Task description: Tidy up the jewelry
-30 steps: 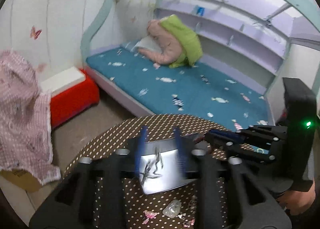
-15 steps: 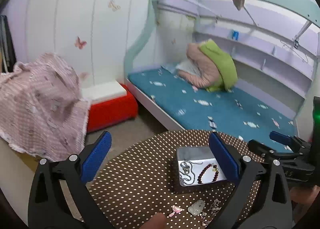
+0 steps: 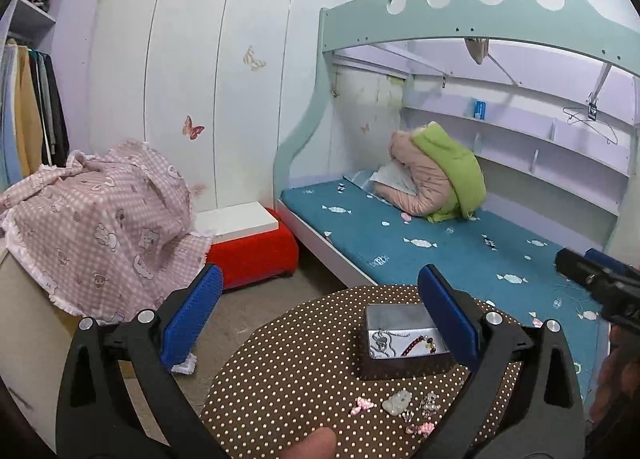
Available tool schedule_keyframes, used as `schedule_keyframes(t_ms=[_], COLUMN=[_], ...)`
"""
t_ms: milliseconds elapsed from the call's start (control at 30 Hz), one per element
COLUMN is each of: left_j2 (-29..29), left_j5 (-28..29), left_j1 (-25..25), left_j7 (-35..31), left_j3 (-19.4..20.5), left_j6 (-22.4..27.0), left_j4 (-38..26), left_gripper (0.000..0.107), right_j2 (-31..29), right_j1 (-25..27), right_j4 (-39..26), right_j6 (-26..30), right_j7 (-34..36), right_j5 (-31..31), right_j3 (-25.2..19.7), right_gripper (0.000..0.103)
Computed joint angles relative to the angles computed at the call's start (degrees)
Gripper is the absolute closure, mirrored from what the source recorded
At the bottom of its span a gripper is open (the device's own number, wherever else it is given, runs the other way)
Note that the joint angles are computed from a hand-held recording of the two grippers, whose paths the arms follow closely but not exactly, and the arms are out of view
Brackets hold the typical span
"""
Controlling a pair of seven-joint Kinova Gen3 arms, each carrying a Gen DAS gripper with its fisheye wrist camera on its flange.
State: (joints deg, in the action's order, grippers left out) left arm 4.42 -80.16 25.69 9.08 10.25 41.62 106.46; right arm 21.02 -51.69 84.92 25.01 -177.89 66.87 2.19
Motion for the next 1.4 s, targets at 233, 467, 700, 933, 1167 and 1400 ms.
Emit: schedule_keyframes(t_ms=[233,467,700,933,1167,1400], left_j2=[-1.94,-3.78,-4.99,-5.11,-1.78,6.08], left_j5=[-0.05,-0.71,-0.20,0.38,2.44,7.80], left_j1=[2.23,3.56,3.64,2.48,0.59,-0.18], left_j7=[1.49,3.61,4.41,5.05,2.47,-5.70], left_j3=[2.43,4.67,5.92,5.74,3.52,-0.60], left_j6=[5.40,8.50,9.21,7.12,1.87,-4.40], left_j4=[2.24,5.11,7.05,8.96,9.05,6.41], left_gripper=[0.009,0.009,0.009,0.009,0.009,0.010], right_j2=[-3.19,-4.58,-4.89,-4.34,-2.42,0.31], right_j1=[-3.07,-2.18,0.10,0.40,0.93,1.95], right_j4=[5.64,9.22,10.31,10.12,8.02,5.52], right_j6=[4.88,9.84,11.51,12.69,11.67,9.26], right_j7=[-10.99,-14.76,-15.41,-14.54,-9.66,-1.00], right_j5=[10.14,13.22,13.42,12.47,7.52,-2.37], right_j3=[-1.24,-6.38,-10.44,-11.32,-10.13,-7.83], right_gripper=[0.007,0.007,0.007,0.007,0.007,0.007])
